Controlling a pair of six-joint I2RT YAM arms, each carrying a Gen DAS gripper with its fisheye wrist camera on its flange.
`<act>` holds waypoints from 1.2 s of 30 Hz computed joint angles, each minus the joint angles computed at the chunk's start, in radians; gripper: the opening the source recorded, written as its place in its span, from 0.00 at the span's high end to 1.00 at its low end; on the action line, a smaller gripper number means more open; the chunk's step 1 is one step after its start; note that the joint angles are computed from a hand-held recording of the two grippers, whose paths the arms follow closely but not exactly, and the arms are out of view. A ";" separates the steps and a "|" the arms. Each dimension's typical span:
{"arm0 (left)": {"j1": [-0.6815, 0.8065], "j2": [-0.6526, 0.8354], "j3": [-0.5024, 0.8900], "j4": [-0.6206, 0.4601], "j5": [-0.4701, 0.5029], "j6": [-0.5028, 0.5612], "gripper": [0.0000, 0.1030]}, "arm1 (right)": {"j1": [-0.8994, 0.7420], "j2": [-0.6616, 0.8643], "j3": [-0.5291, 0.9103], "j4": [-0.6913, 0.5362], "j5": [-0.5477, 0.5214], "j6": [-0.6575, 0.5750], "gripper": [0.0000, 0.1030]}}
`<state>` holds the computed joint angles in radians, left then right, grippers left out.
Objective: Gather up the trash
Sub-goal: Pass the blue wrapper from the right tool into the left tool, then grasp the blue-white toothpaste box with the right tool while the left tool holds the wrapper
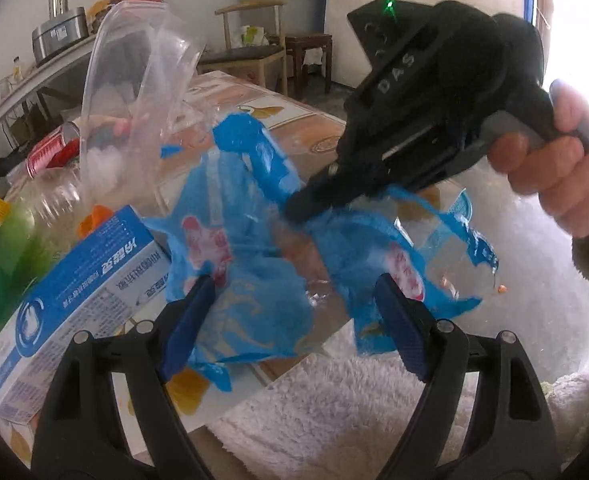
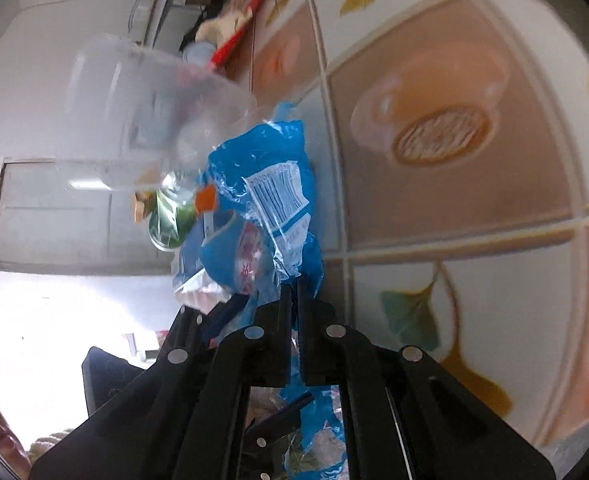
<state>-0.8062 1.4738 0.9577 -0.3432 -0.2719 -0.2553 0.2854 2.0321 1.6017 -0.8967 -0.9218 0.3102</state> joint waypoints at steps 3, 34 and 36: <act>0.014 -0.002 -0.006 0.016 0.012 0.016 0.24 | 0.023 0.040 0.028 -0.041 -0.049 -0.025 0.97; 0.120 -0.126 -0.106 0.071 0.191 -0.051 0.90 | 0.099 -0.101 0.331 -0.391 0.114 -0.353 0.53; 0.130 -0.163 -0.128 0.064 0.206 -0.052 0.91 | 0.138 -0.125 0.370 -0.373 0.170 -0.375 0.50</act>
<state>-0.6764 1.3112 0.8297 -0.2787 -0.0656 -0.3069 0.4232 1.9066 1.9714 -1.2693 -0.7519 -0.0645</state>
